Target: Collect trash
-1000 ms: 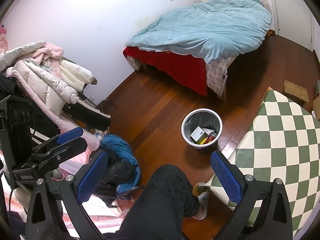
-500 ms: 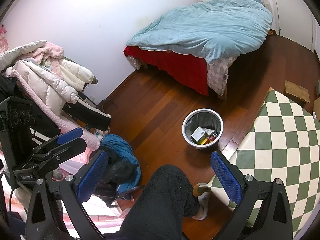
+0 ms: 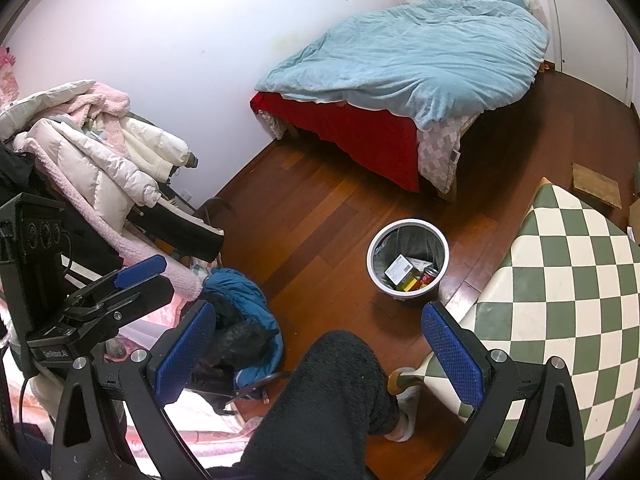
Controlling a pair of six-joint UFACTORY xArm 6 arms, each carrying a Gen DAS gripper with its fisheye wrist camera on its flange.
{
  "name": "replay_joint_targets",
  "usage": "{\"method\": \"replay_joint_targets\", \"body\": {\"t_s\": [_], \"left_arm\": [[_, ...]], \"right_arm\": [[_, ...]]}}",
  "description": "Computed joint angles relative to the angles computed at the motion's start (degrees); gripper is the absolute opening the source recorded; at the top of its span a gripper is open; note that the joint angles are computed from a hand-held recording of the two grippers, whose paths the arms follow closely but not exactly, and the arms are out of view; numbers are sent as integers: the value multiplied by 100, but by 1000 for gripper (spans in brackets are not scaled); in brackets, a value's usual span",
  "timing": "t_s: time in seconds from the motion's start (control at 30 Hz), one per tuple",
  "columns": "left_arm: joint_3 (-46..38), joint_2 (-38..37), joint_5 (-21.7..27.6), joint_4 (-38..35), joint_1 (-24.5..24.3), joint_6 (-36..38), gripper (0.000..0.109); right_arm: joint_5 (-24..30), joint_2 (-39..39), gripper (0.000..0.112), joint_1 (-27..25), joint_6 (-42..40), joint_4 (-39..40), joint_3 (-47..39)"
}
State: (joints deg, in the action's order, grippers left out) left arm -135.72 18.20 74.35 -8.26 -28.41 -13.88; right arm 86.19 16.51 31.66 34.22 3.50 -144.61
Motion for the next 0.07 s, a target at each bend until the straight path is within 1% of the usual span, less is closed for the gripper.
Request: {"method": "replay_joint_targets", "body": {"t_s": [0.07], "left_arm": [[-36,18,24,-37,20,18,103]], "right_arm": [[23,34,103,-2,7,7,-58]]}}
